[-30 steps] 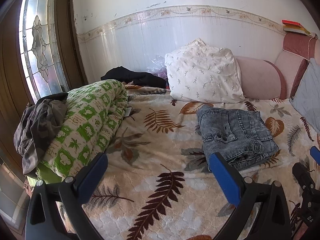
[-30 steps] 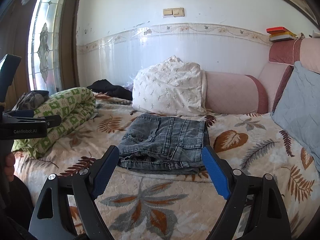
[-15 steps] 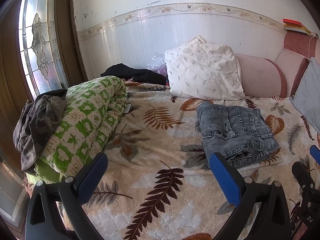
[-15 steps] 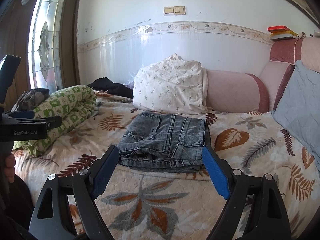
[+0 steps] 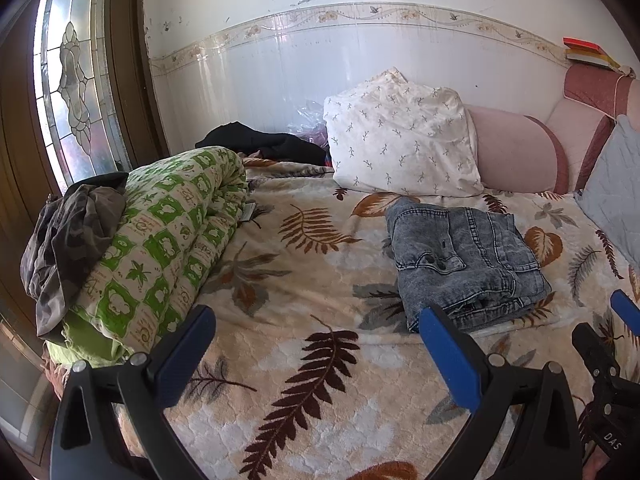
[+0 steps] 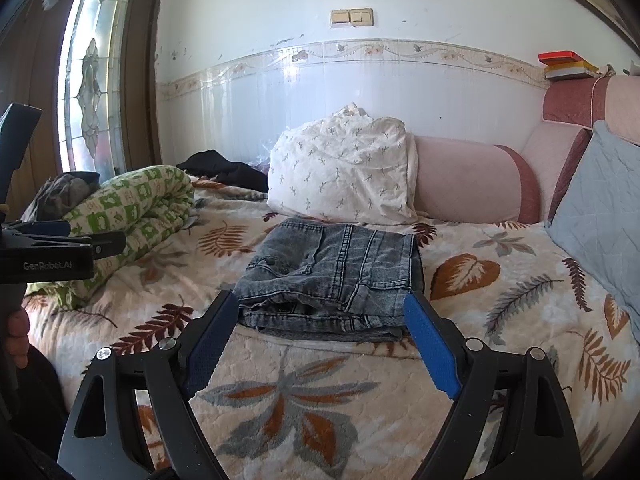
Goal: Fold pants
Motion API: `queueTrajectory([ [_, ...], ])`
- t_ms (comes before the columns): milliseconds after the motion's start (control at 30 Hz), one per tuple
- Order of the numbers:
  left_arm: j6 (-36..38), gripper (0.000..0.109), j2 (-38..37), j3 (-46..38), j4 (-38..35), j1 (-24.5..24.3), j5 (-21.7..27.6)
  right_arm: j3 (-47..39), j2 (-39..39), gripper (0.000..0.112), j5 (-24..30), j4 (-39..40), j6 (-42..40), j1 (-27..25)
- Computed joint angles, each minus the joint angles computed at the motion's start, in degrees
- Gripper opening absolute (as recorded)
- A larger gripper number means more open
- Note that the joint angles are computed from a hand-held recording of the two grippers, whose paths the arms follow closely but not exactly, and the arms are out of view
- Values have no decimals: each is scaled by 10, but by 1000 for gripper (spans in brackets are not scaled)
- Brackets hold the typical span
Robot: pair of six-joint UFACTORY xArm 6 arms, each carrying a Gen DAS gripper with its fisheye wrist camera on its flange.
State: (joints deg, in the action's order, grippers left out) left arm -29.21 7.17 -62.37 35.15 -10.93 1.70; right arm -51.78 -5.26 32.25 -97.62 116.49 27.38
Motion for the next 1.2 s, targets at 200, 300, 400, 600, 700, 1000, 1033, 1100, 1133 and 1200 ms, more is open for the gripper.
queueTrajectory([
  [200,6,103,-2,6,-5,-3,0,-1,3,85,0,11,-10,-1],
  [300,12,103,-3,7,-10,-4,2,-1,4,85,4,14,-13,0],
  [400,4,103,-3,7,-3,-4,3,0,4,85,1,15,-12,-2],
  [600,24,103,-3,8,-22,-6,0,-1,4,85,-1,14,-14,-2],
  [700,50,103,-6,15,-50,-10,-2,-1,4,85,-2,14,-14,-3],
  [1000,82,103,-11,21,-86,-15,-1,-3,5,85,-2,16,-15,-2],
  [1033,91,103,-11,21,-95,-16,-1,-3,5,85,-3,17,-16,-2],
  [1100,91,103,-12,23,-96,-17,-1,-3,5,85,-3,17,-16,-2],
  [1133,90,103,-12,22,-94,-18,0,-3,5,85,-4,15,-14,-3],
  [1200,104,103,-11,22,-109,-20,2,-4,6,85,-4,13,-12,-3],
])
